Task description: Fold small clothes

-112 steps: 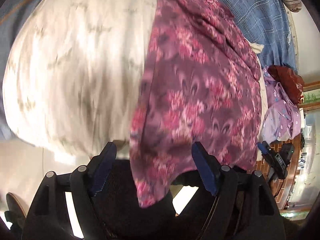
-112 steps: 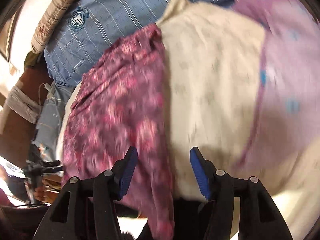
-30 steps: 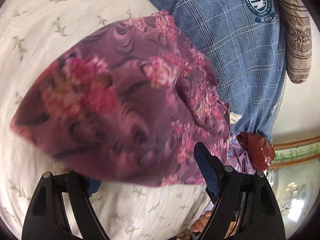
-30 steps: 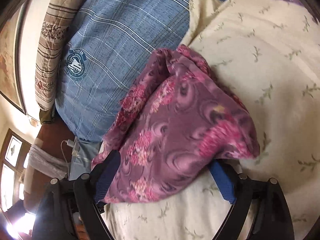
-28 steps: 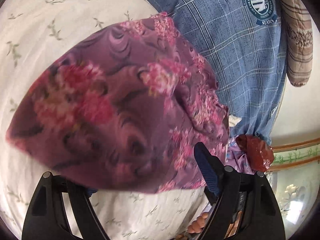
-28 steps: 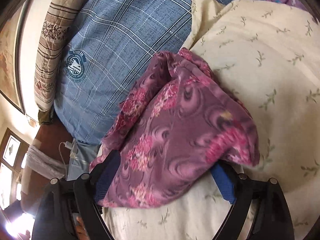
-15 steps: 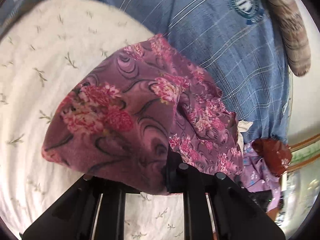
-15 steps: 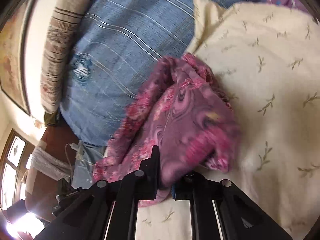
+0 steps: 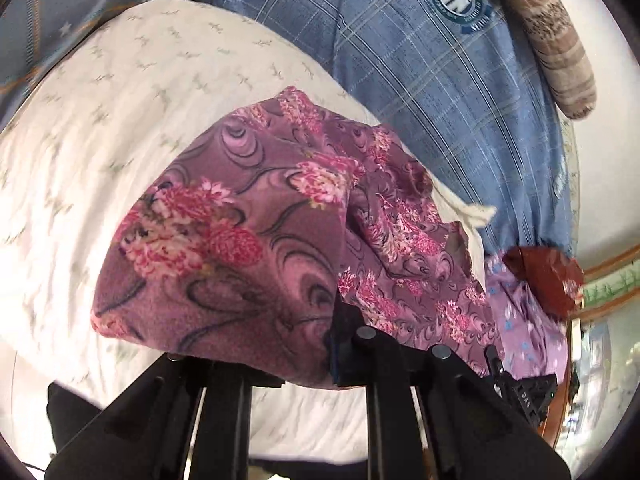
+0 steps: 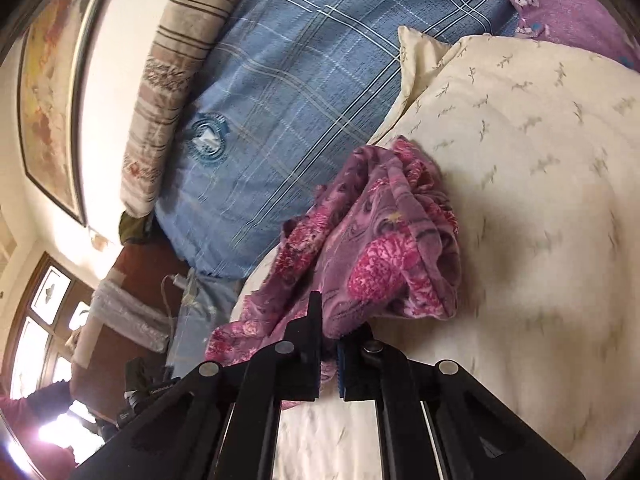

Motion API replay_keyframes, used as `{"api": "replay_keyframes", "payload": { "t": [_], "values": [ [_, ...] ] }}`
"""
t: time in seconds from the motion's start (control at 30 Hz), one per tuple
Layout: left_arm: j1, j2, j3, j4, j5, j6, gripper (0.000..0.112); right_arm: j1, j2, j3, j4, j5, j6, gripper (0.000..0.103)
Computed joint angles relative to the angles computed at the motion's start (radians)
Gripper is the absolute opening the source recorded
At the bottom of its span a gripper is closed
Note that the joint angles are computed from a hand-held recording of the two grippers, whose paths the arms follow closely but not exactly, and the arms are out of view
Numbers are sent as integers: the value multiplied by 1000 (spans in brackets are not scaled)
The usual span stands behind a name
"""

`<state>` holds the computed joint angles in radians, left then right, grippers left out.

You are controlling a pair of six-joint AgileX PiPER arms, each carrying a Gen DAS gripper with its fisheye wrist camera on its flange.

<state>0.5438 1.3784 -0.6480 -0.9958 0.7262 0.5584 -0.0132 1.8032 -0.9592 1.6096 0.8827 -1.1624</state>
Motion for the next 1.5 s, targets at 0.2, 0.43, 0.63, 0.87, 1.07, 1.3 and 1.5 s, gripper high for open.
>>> {"api": "replay_keyframes", "payload": {
  "t": [0.2,0.43,0.63,0.87,1.07,1.3,1.5],
  "values": [
    [90,129,53,-15,78,112,15,-64,47,97,-97,-16,47,9],
    [244,-13,76,114,266,255,32,-126,-84,158,-194,-64,71,22],
    [406,-200,32,176,424,395,60,-191,-193,119,-253,-100,90,32],
    [156,50,-275,204,275,184,72,-10,-10,-205,-371,-122,283,48],
    [41,367,-587,338,243,-34,72,114,183,-514,-652,-144,550,49],
    [-3,561,-759,437,315,-67,72,168,332,-761,-861,-97,692,53],
    [3,587,-724,329,349,98,70,226,487,-1015,-1045,-31,835,54]
  ]
}}
